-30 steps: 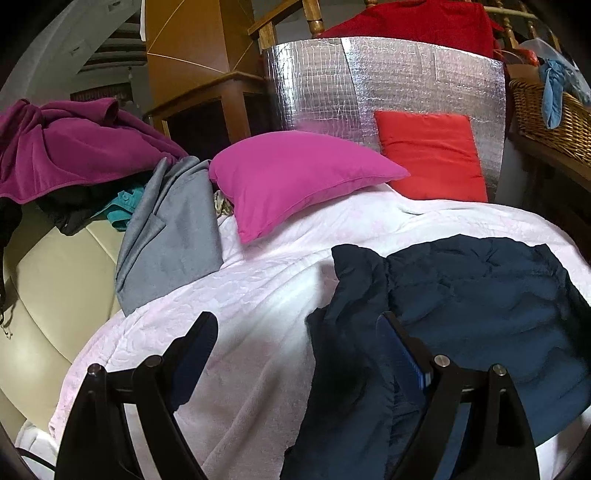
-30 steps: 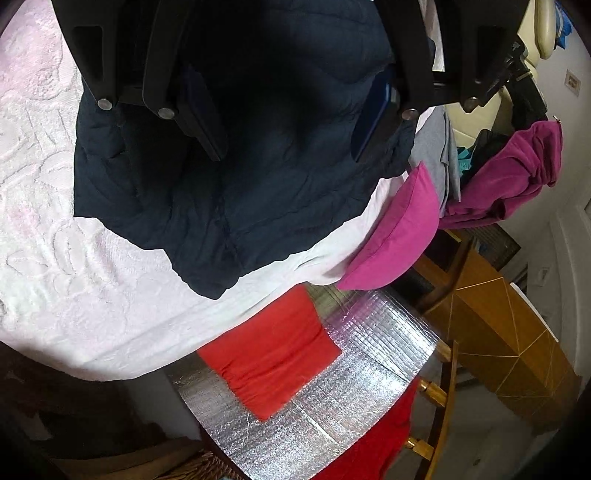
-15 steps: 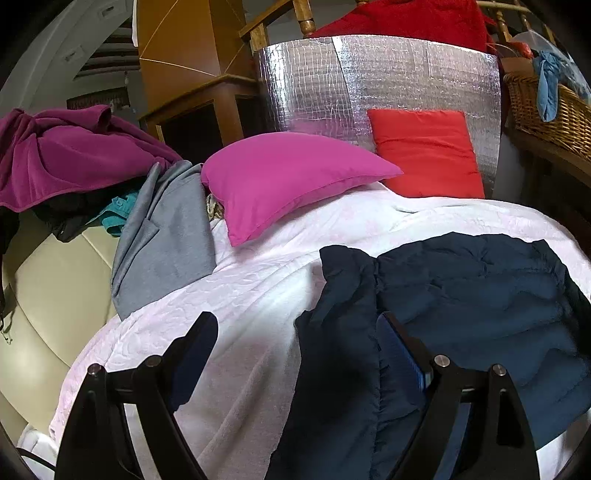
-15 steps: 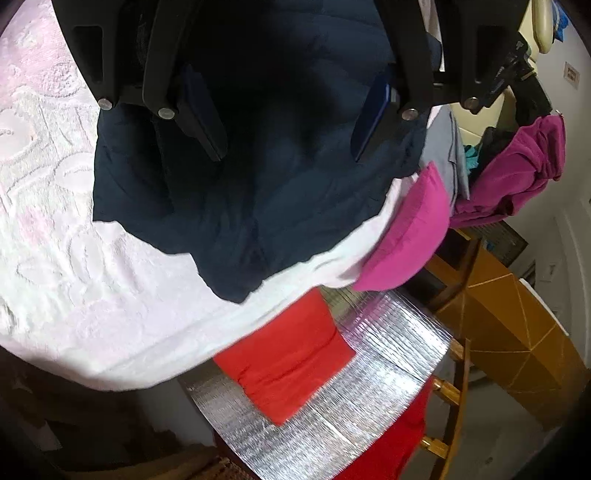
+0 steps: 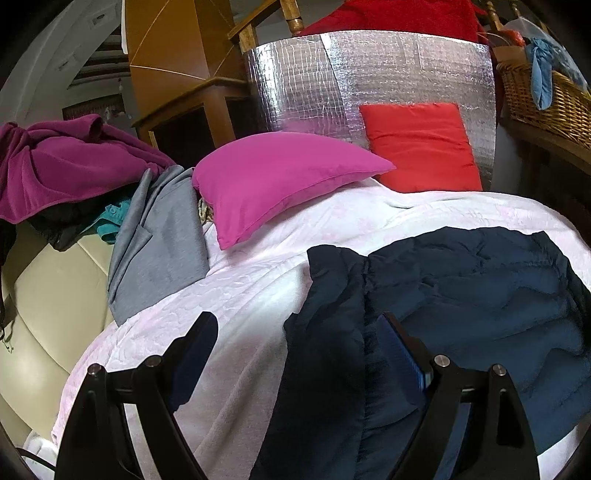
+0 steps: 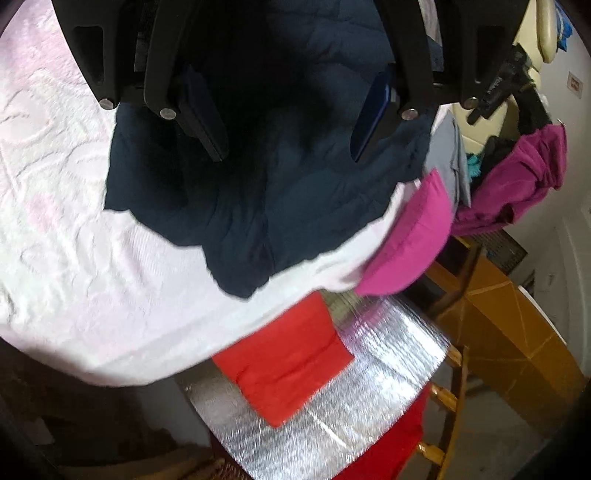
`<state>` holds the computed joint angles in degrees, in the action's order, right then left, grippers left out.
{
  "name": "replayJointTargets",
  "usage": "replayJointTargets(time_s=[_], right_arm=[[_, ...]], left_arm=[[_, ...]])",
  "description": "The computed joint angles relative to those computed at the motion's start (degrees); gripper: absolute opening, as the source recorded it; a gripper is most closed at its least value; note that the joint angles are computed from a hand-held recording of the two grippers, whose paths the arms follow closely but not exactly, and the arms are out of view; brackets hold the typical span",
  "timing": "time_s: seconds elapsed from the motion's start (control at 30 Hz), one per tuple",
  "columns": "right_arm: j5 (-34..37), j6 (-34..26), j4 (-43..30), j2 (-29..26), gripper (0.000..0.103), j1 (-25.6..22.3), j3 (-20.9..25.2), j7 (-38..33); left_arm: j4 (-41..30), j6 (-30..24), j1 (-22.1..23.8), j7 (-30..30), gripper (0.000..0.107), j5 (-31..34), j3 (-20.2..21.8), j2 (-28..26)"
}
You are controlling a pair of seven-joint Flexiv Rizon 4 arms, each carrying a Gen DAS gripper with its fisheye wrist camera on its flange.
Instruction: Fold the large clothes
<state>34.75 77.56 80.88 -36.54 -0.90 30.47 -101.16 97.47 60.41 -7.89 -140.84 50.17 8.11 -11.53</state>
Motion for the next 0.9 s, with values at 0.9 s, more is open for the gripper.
replayJointTargets(time_s=[0.9], right_arm=[[3.46, 2.17, 0.02, 0.23, 0.072, -3.41, 1.1, -0.75]], left_arm=[[-1.77, -1.9, -1.08, 0.9, 0.088, -0.28, 0.21, -1.9]])
